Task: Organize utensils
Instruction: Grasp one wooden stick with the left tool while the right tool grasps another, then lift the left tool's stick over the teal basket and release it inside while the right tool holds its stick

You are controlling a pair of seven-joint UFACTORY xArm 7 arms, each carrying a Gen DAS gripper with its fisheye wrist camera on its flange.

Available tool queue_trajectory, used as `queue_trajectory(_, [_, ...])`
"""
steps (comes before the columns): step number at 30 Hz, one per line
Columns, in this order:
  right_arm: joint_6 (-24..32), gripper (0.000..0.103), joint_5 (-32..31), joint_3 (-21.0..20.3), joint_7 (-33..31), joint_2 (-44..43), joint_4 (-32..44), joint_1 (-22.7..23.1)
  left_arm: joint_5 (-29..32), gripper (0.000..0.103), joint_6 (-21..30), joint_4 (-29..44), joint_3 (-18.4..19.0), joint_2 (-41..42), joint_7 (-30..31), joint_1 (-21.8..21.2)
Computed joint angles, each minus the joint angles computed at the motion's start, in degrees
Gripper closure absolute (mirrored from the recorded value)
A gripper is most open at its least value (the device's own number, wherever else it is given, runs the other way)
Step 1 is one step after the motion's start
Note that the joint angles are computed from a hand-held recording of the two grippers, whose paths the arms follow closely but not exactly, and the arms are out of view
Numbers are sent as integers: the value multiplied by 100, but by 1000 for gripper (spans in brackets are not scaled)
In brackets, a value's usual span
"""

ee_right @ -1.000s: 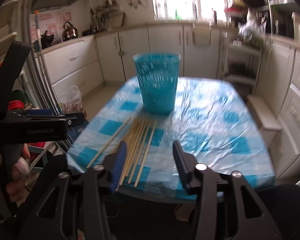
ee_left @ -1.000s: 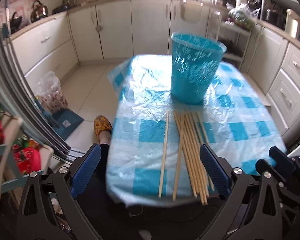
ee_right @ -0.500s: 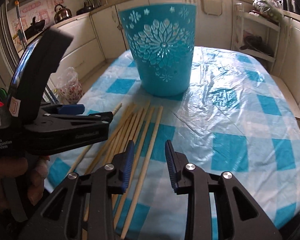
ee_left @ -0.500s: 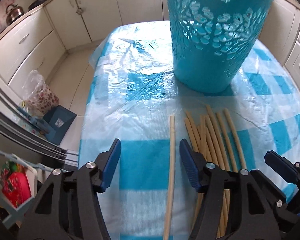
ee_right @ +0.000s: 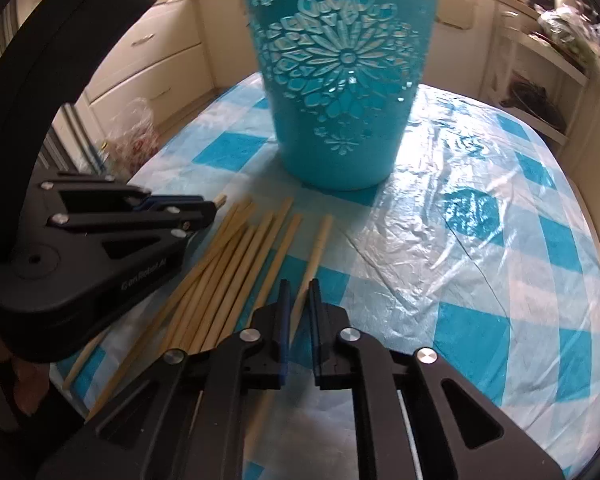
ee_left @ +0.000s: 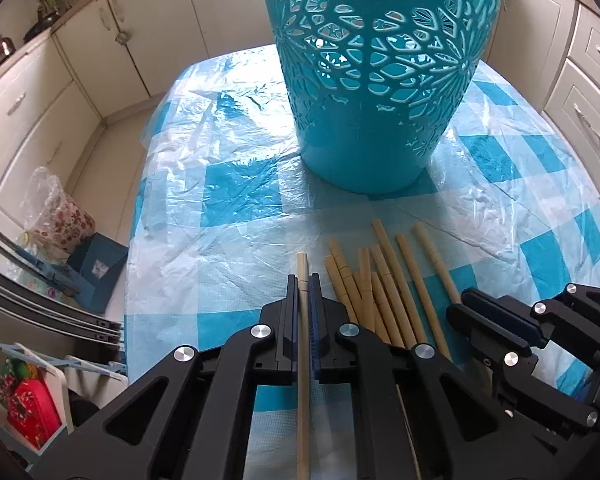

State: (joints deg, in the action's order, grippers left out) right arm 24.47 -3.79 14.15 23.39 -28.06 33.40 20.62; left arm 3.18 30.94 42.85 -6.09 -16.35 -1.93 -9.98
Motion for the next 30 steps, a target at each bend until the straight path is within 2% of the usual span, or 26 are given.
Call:
queue_trajectory(3, [78, 96, 230, -240, -248, -165, -121, 171, -902, 98, 259, 108, 439, -6, 720, -232])
queue_trajectory(7, [-106, 97, 608, -447, -401, -251, -298, 289, -2157, 98, 545, 184, 891, -362, 1550, -348])
queue_trajectory(11, [-257, 97, 904, -593, -589, -293, -409, 395, -2767, 98, 688, 402, 1044, -854, 1861, -328])
queue_trajectory(13, [-304, 97, 1054, -681, -710, -324, -453, 467, -3048, 98, 567, 546, 1078, -1117, 2021, -402])
queue_trajectory(16, [-468, 97, 1131, -647, -748, -501, -563, 438, -3469, 98, 71, 933, 1094, -1184, 2259, -672])
queue_trajectory(20, [-860, 97, 957, -382, -519, -1000, -779, 194, -3890, 98, -1156, 1561, 986, -737, 2476, -1131])
queue_trajectory(24, [-1242, 97, 791, -231, -268, -1407, -1035, 68, -4254, 98, -2392, 2149, 961, -10, 2403, -1466])
queue_trajectory(26, [-1379, 97, 747, -261, -189, -1553, -1141, 75, -4083, 98, -2672, 2360, 793, 268, 1935, -1334])
queue_trajectory(27, [-1435, 97, 714, -273, -158, -1606, -1176, 48, -3826, 98, -2948, 2444, 604, 495, 1563, -1137])
queue_trajectory(29, [-1576, 97, 664, -284, -82, -1673, -1231, -30, -2824, 98, -3227, 2470, -14, 782, 483, -373])
queue_trajectory(30, [-1636, 97, 645, -192, 34, -1699, -1251, -108, -2534, 98, -3283, 2533, -93, 956, 190, -237])
